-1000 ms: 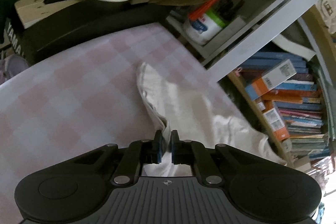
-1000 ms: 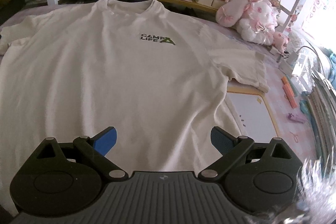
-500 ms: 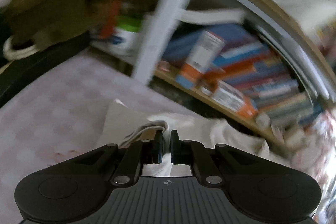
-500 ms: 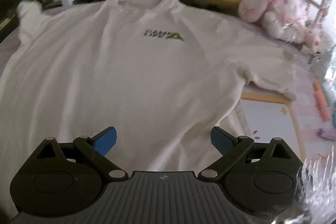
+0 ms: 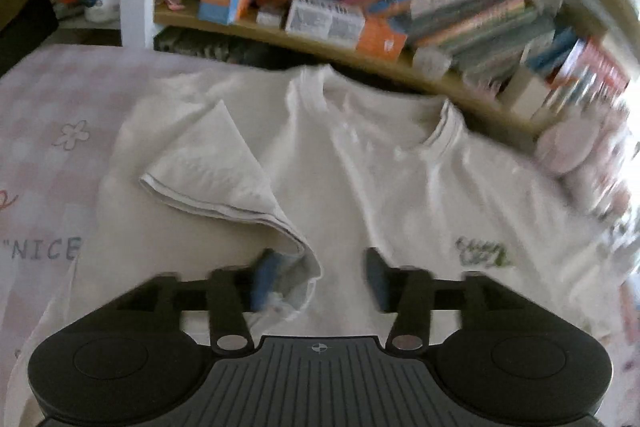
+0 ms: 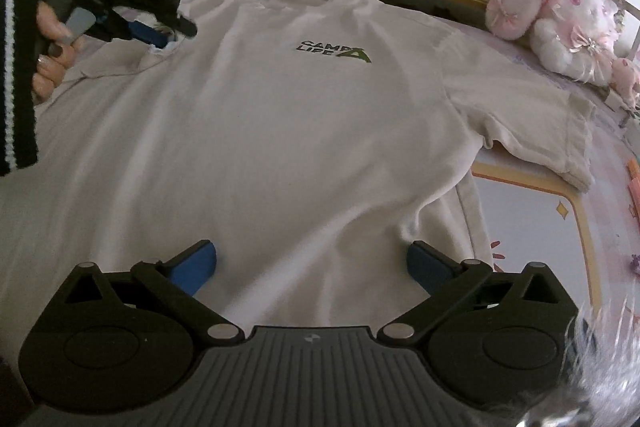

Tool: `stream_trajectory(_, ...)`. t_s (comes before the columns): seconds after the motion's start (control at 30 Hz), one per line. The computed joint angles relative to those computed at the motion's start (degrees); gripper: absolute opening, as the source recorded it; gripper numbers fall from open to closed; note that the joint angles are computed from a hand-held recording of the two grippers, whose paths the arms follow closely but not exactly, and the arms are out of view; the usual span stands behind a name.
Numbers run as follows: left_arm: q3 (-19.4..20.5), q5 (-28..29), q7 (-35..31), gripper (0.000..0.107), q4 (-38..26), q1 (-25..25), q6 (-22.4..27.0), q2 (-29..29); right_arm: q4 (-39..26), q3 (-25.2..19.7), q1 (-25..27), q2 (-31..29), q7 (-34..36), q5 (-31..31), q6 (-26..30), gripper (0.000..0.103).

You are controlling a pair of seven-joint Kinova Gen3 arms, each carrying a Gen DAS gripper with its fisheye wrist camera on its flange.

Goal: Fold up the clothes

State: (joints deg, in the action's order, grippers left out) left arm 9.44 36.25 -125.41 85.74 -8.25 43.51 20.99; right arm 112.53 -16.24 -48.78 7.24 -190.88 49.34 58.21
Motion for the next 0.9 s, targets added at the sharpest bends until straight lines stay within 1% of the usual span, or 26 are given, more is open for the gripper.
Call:
stream_trajectory(0.07,-0.06,3.27,-0.99,0.066,1.46,-1.87,-1.21,-0.98,0.40,-0.02,-0.08,-0.10,-0.48,0.54,-0.13,0.103)
stream_trajectory(0.13,-3.37,4.72,0.43,0.065,1.21,-0.74,-1.61,-1.11,0.78,-0.09,-0.30,-0.05,-1.39,1.43,-0.06,0.103)
stream_trajectory(0.17,-4.74,4.25,2.24,0.065,0.05,0.08,-1.35,-0.50,1.02,-0.13,-0.48,0.03,-2.05,2.17,0.02,0.103)
stream_trajectory(0.2,-5.10,3.20,4.50,0.063,-1.10,0.18,-1.31,0.10,1.09,-0.17,-0.56,0.09,-2.33,2.47,0.10,0.103)
stream_trajectory(0.27,-4.44,0.59,9.14,0.062,-4.12,-0.08,-0.38,2.18,1.09,-0.22,-0.66,0.19,-2.60,2.71,0.25,0.103)
stream_trajectory(0.33,-5.06,-1.21,13.79,0.062,-7.72,0.91,1.62,4.87,0.97,-0.21,-0.64,0.23,-2.50,2.62,0.32,0.103)
stream_trajectory(0.4,-8.22,-2.17,18.45,0.061,-10.96,3.63,4.08,7.16,0.69,-0.13,-0.48,0.28,-2.06,2.27,0.36,0.103)
stream_trajectory(0.47,-11.14,-2.85,23.07,0.063,-12.11,6.59,3.28,7.91,0.56,-0.12,-0.47,0.23,-1.82,1.95,0.47,0.103)
stream_trajectory(0.5,-11.89,-2.38,24.46,0.063,-12.27,7.39,2.38,8.20,0.51,-0.11,-0.42,0.19,-1.64,1.78,0.46,0.103)
stream_trajectory(0.53,-11.66,-1.33,24.92,0.063,-12.13,7.30,1.24,8.50,0.49,-0.11,-0.37,0.12,-1.47,1.61,0.44,0.103)
stream_trajectory(0.57,-10.38,0.40,24.45,0.062,-11.89,6.55,0.08,8.78,0.52,-0.12,-0.34,0.06,-1.40,1.52,0.42,0.103)
stream_trajectory(0.63,-5.38,5.03,20.72,0.061,-12.64,3.22,0.55,9.73,0.53,-0.15,-0.35,0.05,-1.44,1.52,0.49,0.103)
stream_trajectory(0.7,-0.07,8.91,16.06,0.063,-15.47,0.51,4.51,11.50,0.49,-0.15,-0.34,0.07,-1.42,1.52,0.53,0.103)
stream_trajectory(0.73,2.58,9.96,13.73,0.063,-17.10,-0.65,6.84,12.54,0.45,-0.12,-0.29,0.10,-1.31,1.48,0.51,0.103)
stream_trajectory(0.8,7.89,9.45,9.07,0.065,-19.40,-3.05,10.62,13.78,0.42,-0.09,-0.28,0.18,-1.33,1.55,0.51,0.103)
stream_trajectory(0.83,10.53,8.47,6.74,0.065,-19.24,-4.53,11.13,13.81,0.41,-0.07,-0.28,0.23,-1.36,1.59,0.51,0.103)
stream_trajectory(0.87,12.11,7.69,4.66,0.066,-18.12,-5.64,10.71,13.18,0.42,-0.05,-0.30,0.25,-1.40,1.60,0.51,0.103)
stream_trajectory(0.9,12.62,6.85,3.52,0.067,-16.67,-6.19,9.56,12.26,0.43,-0.04,-0.31,0.25,-1.45,1.60,0.51,0.103)
